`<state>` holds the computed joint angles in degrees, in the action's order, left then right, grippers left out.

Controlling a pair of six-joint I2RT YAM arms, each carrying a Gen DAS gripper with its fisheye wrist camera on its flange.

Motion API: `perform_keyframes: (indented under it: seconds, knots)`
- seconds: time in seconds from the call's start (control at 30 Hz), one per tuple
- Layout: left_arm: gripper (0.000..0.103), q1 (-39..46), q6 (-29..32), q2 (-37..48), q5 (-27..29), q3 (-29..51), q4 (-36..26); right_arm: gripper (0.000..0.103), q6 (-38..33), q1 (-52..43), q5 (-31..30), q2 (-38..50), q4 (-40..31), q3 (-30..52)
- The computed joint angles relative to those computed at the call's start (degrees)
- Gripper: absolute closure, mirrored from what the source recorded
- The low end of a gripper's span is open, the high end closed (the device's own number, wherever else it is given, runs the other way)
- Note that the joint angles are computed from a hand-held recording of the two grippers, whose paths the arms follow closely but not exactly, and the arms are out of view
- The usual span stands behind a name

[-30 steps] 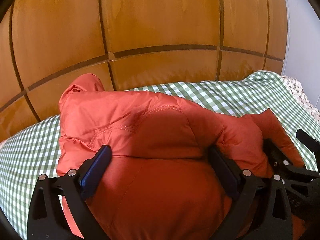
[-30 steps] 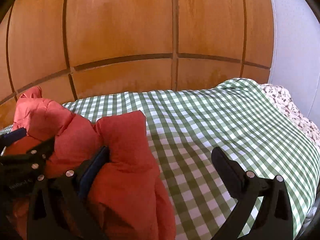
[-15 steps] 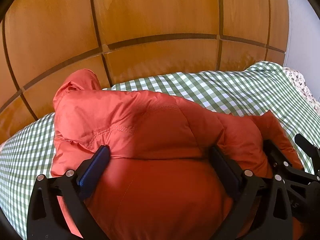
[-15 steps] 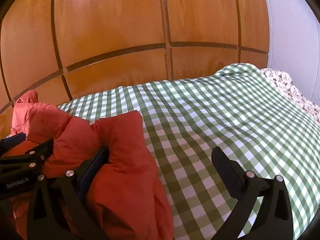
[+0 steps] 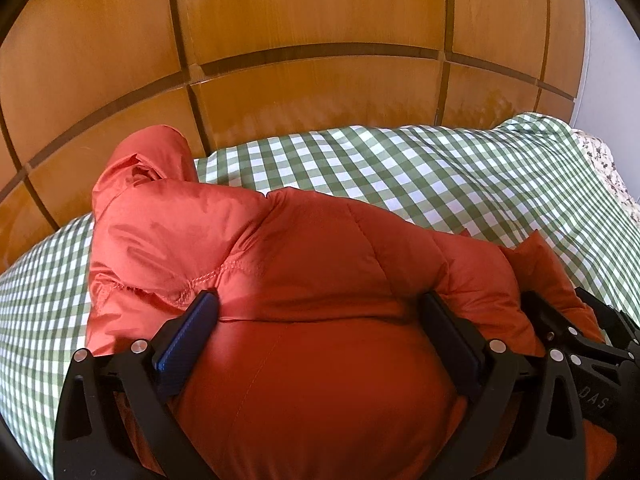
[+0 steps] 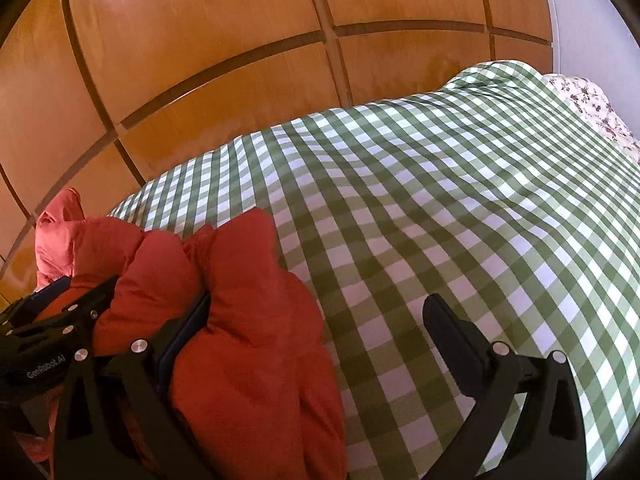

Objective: Fold small clothes

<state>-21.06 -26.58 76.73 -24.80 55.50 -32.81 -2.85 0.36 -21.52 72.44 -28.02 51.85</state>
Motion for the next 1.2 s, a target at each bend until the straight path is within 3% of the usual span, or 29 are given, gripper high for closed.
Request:
perform_keyframes:
  seconds: [0.17, 0.23, 0.3, 0.4, 0.47, 0.63, 0.77, 0.83, 0.9, 1.13, 1.2]
  knots:
    - [0.004, -4.4, -2.2, -8.7, -1.1, -2.4, -4.0, 0.002, -1.0, 0.1, -0.4, -1.0, 0.8, -1.0]
    - [0.004, -9.8, -3.3, -12.8, -4.6, -2.8, -7.5, 0.002, -1.5, -0.4, -1.8, 0.3, -0.4, 0.1]
    - [0.004, -15.9, -3.5, -16.6, -6.5, -3.5, -9.6, 0.002, -6.7, -0.9, -4.2, 4.3, -5.0, 4.8]
    - [0.004, -21.0, -2.8, -17.5, -2.6, -3.7, -10.4, 0.002, -15.2, -1.4, -4.6, 8.3, -11.7, 11.7]
    - [0.004, -26.5, -3.4, -12.1, -10.7, -2.5, -11.7, 0.002, -17.0, -0.9, -1.8, 7.4, -14.4, 13.9]
    - [0.003, -26.9, -3.2, -10.4, -12.4, -5.9, -4.6, 0.002, -16.3, -1.5, 0.3, -0.5, -15.4, 11.9]
    - [0.003, -27.9, -1.8, -11.6, -13.7, -9.2, -0.3, 0.002, -13.2, 2.6, 6.0, -0.9, -8.2, 5.7]
    - [0.004, -28.1, -1.6, -12.9, -11.0, -7.5, -3.6, 0.002, -10.0, 2.8, 5.5, -0.1, -3.2, 2.6]
    - [0.004, -28.5, -2.1, -16.6, -8.0, -6.4, -7.6, 0.002, -9.0, 1.4, 3.5, 0.2, -3.4, 2.9]
    - [0.004, -34.3, -25.0, -33.5, -22.6, -7.6, -28.3, 0.002, -8.4, -8.7, -2.3, -11.7, -14.2, 5.8]
    - [0.004, -31.8, -28.2, -36.9, -23.2, -8.0, -32.4, 0.002, -11.6, -14.0, -9.5, -16.9, -20.6, 7.1]
